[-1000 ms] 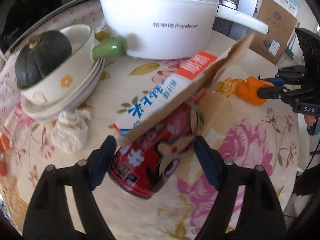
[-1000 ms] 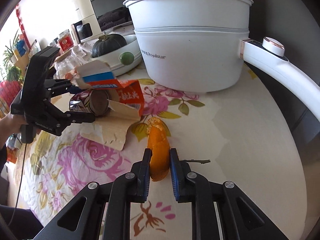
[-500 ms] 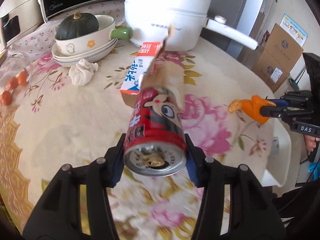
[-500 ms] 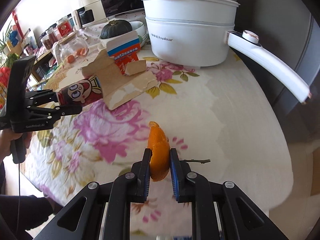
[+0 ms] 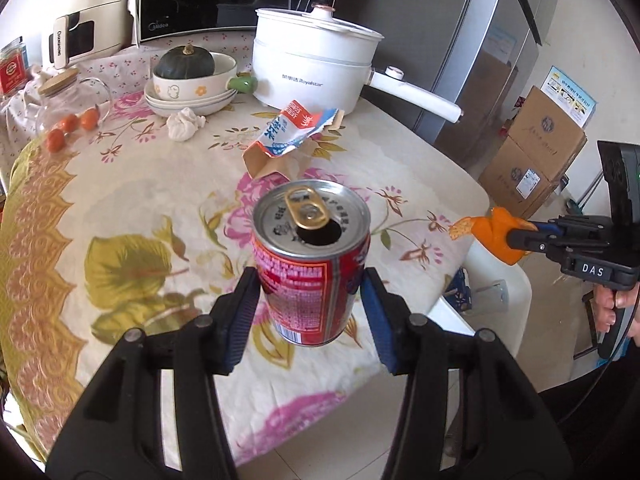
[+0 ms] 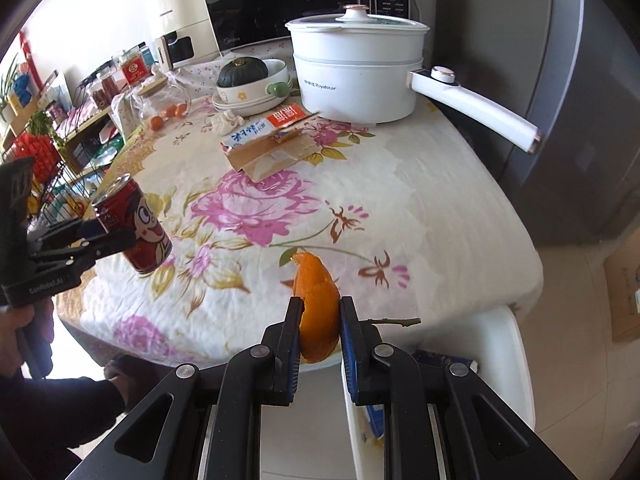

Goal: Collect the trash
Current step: 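Carry both over the white bin, release can with left while right releases peel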

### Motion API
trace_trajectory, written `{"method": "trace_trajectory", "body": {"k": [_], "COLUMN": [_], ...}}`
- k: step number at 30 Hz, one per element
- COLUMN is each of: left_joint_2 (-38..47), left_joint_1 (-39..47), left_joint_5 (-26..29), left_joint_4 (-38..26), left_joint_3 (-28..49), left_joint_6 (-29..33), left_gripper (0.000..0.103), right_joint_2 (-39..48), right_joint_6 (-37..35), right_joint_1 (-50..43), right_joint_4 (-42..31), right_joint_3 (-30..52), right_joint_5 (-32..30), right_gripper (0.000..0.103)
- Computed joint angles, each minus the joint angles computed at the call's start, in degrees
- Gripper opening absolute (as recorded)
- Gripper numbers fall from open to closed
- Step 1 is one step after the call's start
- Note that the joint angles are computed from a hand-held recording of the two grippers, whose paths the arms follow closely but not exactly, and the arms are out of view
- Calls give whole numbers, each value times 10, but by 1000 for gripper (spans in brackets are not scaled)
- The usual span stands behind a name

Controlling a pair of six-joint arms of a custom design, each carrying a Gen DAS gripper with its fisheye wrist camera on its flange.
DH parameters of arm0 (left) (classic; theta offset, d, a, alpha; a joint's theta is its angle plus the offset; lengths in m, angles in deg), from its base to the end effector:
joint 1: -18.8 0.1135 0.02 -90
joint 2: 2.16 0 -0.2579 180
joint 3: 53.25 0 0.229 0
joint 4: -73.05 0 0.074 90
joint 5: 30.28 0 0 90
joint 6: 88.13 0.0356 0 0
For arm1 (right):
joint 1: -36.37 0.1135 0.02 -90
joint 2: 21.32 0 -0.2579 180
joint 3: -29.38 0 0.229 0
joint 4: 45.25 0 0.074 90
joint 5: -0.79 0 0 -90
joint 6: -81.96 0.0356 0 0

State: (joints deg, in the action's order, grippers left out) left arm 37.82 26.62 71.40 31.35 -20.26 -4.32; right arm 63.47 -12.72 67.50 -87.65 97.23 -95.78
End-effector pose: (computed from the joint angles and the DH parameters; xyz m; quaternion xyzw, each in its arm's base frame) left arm 0.1214 0.0094 0.1696 -0.0779 0.9283 -0.0902 0.3522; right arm 0.2302 0.1438 0.2095 -0.3104 0.9115 0.1142 0.2443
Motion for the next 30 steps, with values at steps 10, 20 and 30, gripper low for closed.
{"method": "trace_trajectory", "body": {"k": [10, 20, 30], "left_joint_2": [-58, 146, 448], "left_joint_1": [-250, -440, -535], "left_joint_5": [-128, -205, -198], "left_joint_4": [3, 189, 384], "left_joint_3": [-4, 6, 98], "left_joint_6": [-156, -249, -259], "left_gripper": [53, 53, 53], "right_joint_2": [-99, -123, -101], "right_joint_6": [1, -68, -131], "right_joint_1": [-51, -198, -307], "right_joint_4": [-13, -37, -47], "right_joint_3": [-76, -101, -101], "right_joint_5": [-2, -27, -36], "right_gripper": [18, 18, 18]}}
